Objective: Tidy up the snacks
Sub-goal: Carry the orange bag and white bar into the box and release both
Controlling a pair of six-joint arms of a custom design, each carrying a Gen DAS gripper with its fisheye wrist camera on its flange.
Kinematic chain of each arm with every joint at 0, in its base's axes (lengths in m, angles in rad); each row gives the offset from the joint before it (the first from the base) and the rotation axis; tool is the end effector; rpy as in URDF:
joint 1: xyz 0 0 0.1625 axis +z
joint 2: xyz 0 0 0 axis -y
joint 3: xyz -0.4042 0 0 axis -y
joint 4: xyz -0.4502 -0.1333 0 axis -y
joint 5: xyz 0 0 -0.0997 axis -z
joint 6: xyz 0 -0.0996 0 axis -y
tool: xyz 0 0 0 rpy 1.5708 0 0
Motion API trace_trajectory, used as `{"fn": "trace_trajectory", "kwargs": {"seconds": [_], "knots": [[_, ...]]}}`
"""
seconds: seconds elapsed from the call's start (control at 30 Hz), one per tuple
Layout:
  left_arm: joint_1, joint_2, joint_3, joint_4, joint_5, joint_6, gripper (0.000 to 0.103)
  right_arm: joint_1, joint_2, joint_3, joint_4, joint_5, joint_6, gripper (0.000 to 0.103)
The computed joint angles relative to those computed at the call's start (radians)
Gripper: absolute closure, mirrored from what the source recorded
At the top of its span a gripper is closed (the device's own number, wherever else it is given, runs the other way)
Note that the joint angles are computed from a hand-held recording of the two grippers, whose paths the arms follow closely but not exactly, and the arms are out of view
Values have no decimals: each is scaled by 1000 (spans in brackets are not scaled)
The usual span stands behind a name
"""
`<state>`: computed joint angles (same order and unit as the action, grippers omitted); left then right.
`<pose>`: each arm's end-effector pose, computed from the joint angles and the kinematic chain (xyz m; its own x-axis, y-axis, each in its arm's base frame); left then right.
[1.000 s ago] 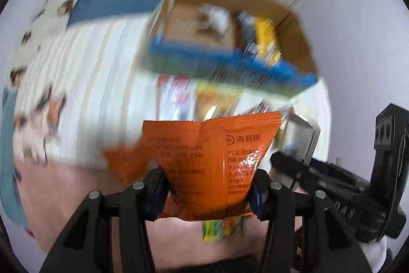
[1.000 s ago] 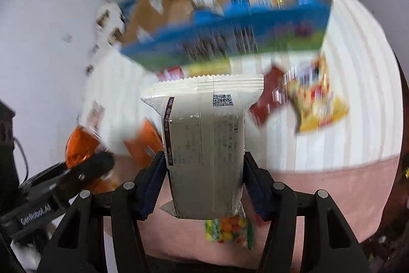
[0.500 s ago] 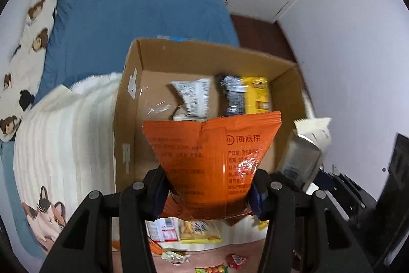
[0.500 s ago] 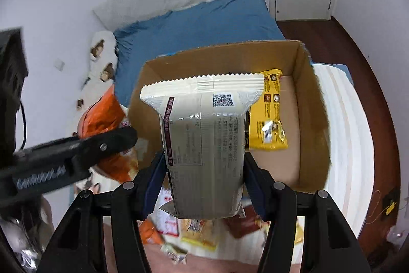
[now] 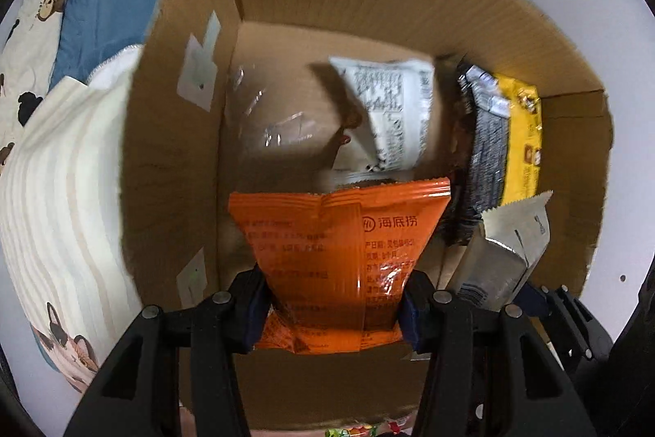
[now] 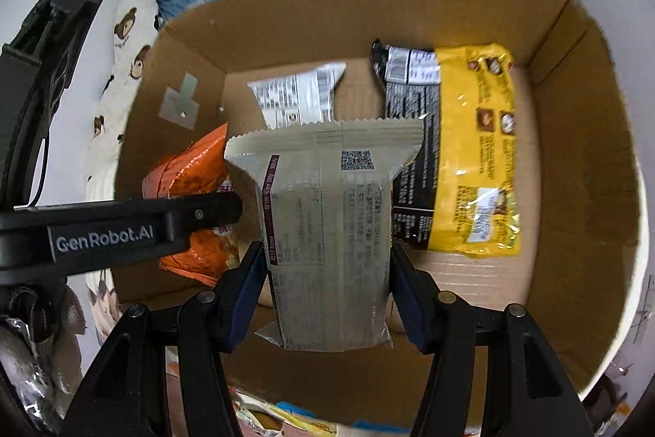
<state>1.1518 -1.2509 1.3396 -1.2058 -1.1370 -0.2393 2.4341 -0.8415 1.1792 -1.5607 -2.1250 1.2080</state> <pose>-0.0945 -0.6427 0.3814 -0.8191 0.3275 -0.4709 0.1766 0.9251 0.3363 0.6294 -0.4318 0.2011 -0.8157 0.3005 0.4942 0.1357 0.9300 -0.3416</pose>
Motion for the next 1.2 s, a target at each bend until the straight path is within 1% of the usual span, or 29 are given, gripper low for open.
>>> {"fn": "trace_trajectory", "kwargs": {"seconds": [0.1, 0.2, 0.23, 0.3, 0.33, 0.37, 0.4, 0.43, 0.57, 0.7, 0.83, 0.97, 1.03, 1.13, 1.2], "knots": [[14, -4, 16, 2, -4, -3, 54, -14, -5, 29, -24, 20, -16, 41], [15, -10, 34, 14, 13, 7, 54, -30, -4, 45, -34, 45, -37, 40], [14, -11, 39, 19, 17, 9, 53, -41, -5, 55, -46, 73, -45, 39], [11, -15, 48, 10, 10, 22, 44, -56, 9, 42, -40, 124, -47, 37], [12, -21, 52, -3, -1, 28, 38, -63, 14, 39, -23, 143, -42, 28], [11, -26, 56, -9, -5, 31, 33, -65, 15, 39, -18, 147, -38, 15], [9, -31, 60, -13, -15, 41, 29, -65, 10, 49, -33, 149, -38, 10], [9, -33, 60, -13, -22, 46, 25, -65, 1, 60, -47, 149, -33, 7], [-3, -49, 78, -20, -25, 51, 13, -52, -27, 60, 5, 120, -10, 7], [-24, -71, 102, -36, 7, 50, 13, -41, -56, 72, 31, 98, 16, 7], [-34, -99, 108, -57, 36, 43, 13, -21, -98, 93, 73, 70, 63, 7], [-47, -136, 109, -82, 63, 55, 13, 8, -107, 55, 161, 30, 113, 7], [-63, -144, 104, -99, 73, 56, 13, 24, -111, 47, 186, 11, 134, 7], [-92, -186, 134, -144, 101, 75, 13, 52, -128, 53, 193, -19, 180, 7], [-108, -216, 153, -180, 120, 100, 13, 75, -112, 20, 218, -44, 203, 7]]}}
